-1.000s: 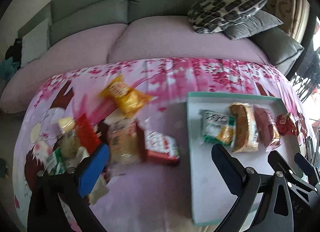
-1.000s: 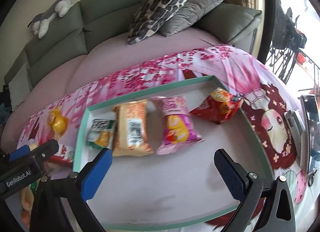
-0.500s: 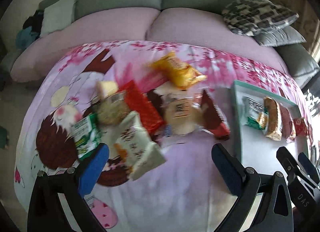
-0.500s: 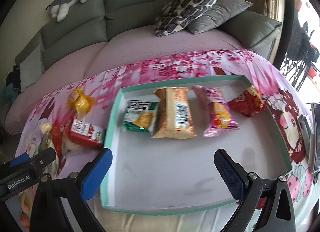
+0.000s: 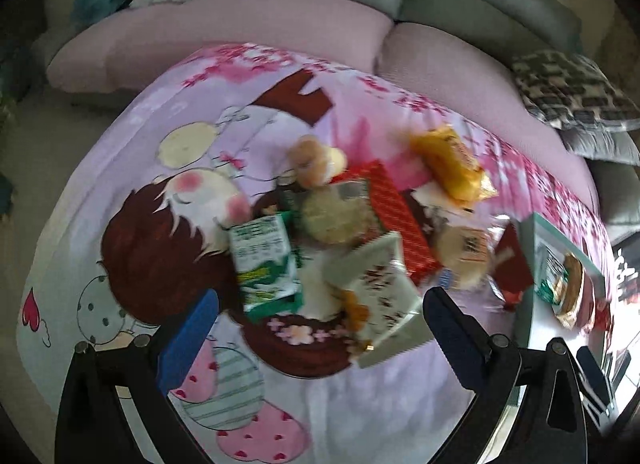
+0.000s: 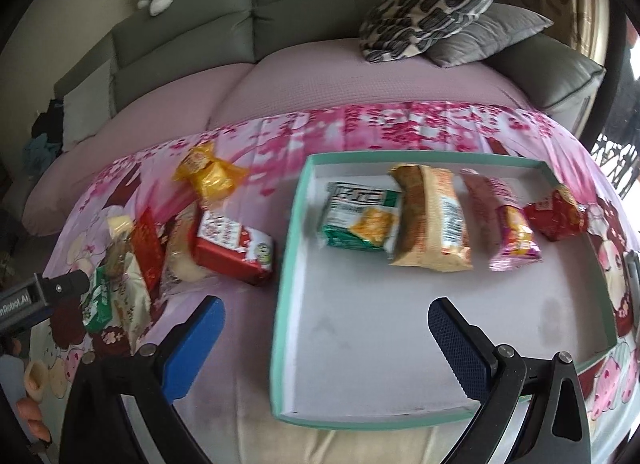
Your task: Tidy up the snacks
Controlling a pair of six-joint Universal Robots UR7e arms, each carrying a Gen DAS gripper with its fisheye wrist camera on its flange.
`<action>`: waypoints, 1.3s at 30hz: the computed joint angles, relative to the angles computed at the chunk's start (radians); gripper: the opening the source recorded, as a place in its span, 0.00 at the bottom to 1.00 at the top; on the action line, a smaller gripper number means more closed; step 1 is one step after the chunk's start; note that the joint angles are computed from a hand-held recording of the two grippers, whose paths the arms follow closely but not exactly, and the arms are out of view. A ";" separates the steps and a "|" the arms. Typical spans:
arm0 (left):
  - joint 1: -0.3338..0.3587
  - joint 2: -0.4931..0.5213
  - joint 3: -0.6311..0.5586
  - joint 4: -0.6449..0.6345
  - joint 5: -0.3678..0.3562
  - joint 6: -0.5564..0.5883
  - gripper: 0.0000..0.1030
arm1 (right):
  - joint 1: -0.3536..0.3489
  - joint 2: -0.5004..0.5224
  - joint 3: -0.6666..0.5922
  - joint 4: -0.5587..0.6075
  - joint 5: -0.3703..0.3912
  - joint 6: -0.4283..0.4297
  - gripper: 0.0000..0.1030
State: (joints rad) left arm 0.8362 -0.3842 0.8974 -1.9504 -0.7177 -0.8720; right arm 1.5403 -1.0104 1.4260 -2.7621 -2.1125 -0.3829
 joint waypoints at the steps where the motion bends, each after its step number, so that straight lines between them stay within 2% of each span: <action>1: 0.005 -0.008 0.010 -0.002 -0.006 -0.010 0.99 | 0.004 0.003 0.001 0.004 0.005 -0.002 1.00; 7: 0.032 -0.044 0.051 -0.013 -0.037 -0.039 0.99 | 0.031 0.039 -0.006 0.029 0.010 -0.030 1.00; 13: 0.062 -0.052 0.041 0.020 -0.066 -0.098 0.99 | 0.056 0.067 -0.012 0.047 0.031 -0.073 0.99; 18: 0.078 -0.038 0.010 0.023 -0.088 -0.096 0.97 | 0.078 0.100 -0.026 0.060 0.046 -0.117 0.98; 22: 0.093 -0.031 -0.003 0.015 -0.129 -0.095 0.83 | 0.094 0.134 -0.044 0.080 0.050 -0.145 0.93; 25: 0.106 -0.029 -0.009 0.014 -0.158 -0.108 0.80 | 0.105 0.160 -0.055 0.083 0.035 -0.181 0.89; 26: 0.108 -0.028 -0.011 0.016 -0.164 -0.110 0.73 | 0.108 0.169 -0.059 0.084 0.030 -0.193 0.86; 28: 0.111 -0.027 -0.012 0.015 -0.178 -0.107 0.67 | 0.114 0.187 -0.067 0.087 0.023 -0.211 0.84; 31: 0.111 -0.028 -0.009 0.007 -0.185 -0.094 0.65 | 0.117 0.208 -0.079 0.093 0.011 -0.231 0.82; 34: 0.113 -0.020 -0.021 -0.002 -0.198 -0.076 0.57 | 0.120 0.230 -0.093 0.093 -0.007 -0.249 0.74; 37: 0.118 0.002 -0.054 0.015 -0.213 -0.070 0.49 | 0.118 0.243 -0.102 0.103 -0.018 -0.256 0.74; 39: 0.117 0.015 -0.076 0.043 -0.205 -0.073 0.47 | 0.118 0.249 -0.104 0.101 -0.021 -0.264 0.74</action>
